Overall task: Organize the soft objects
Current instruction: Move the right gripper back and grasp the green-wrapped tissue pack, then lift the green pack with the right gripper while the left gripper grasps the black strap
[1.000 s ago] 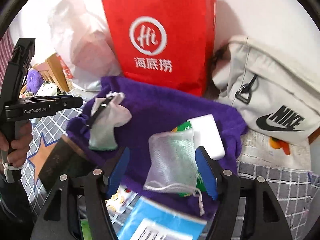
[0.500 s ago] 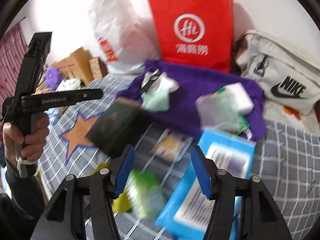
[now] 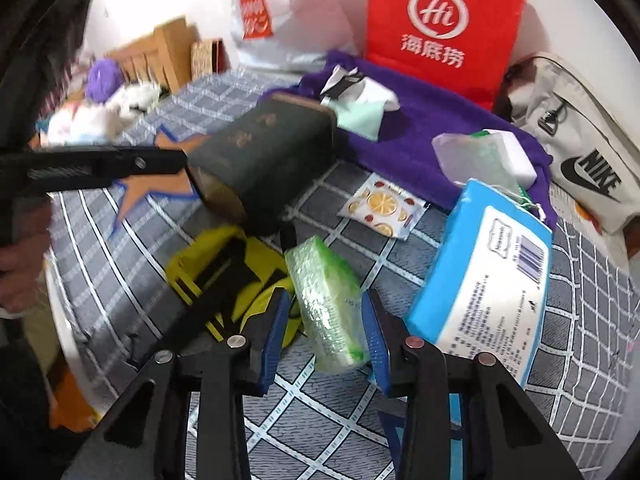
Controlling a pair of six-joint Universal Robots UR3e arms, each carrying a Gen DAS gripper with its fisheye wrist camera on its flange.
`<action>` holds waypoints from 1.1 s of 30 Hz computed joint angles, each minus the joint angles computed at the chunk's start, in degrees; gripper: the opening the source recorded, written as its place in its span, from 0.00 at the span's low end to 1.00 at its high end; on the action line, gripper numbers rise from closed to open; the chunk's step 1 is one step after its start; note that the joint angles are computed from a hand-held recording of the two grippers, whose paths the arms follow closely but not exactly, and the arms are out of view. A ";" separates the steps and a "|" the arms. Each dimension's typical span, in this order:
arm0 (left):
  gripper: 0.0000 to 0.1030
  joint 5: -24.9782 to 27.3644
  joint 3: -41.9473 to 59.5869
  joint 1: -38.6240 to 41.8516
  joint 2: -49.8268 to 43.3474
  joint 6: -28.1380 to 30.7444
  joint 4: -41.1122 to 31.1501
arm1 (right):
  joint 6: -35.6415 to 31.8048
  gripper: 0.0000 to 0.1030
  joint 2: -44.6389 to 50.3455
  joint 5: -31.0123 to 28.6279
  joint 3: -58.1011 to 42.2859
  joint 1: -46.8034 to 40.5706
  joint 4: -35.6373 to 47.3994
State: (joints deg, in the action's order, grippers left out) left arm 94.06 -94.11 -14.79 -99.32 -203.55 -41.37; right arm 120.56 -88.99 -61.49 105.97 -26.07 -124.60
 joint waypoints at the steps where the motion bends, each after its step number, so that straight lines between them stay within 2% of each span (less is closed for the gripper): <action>1: 0.45 0.49 0.00 -0.53 0.22 0.26 -0.31 | 0.73 0.18 0.46 -0.76 0.76 0.57 -2.03; 4: 0.45 0.98 -0.25 -1.28 1.22 0.61 -0.56 | 1.02 0.17 -1.24 0.93 1.86 -0.73 -1.76; 9: 0.45 2.41 -0.67 -2.88 2.46 0.18 -1.25 | -2.60 0.17 -7.80 7.21 1.61 -7.09 8.22; 14: 0.45 3.80 -1.84 -5.61 3.01 -1.35 -1.54 | -10.76 0.17 -15.28 12.64 1.89 -15.50 22.71; 19: 0.45 4.63 -3.65 -8.74 2.66 -3.20 -1.11 | -19.51 0.17 -21.12 11.70 4.53 -22.19 31.45; 24: 0.45 4.41 -5.19 -11.13 1.47 -4.06 0.38 | -24.11 0.17 -23.29 9.23 8.98 -28.35 32.21; 29: 0.45 5.06 -3.93 -13.35 -1.22 -4.01 -0.30 | -20.29 0.17 -18.88 8.41 11.07 -31.46 26.25; 33: 0.45 4.99 -2.74 -14.37 -3.33 -2.80 -0.42 | -19.20 0.19 -15.25 10.65 10.88 -32.45 24.59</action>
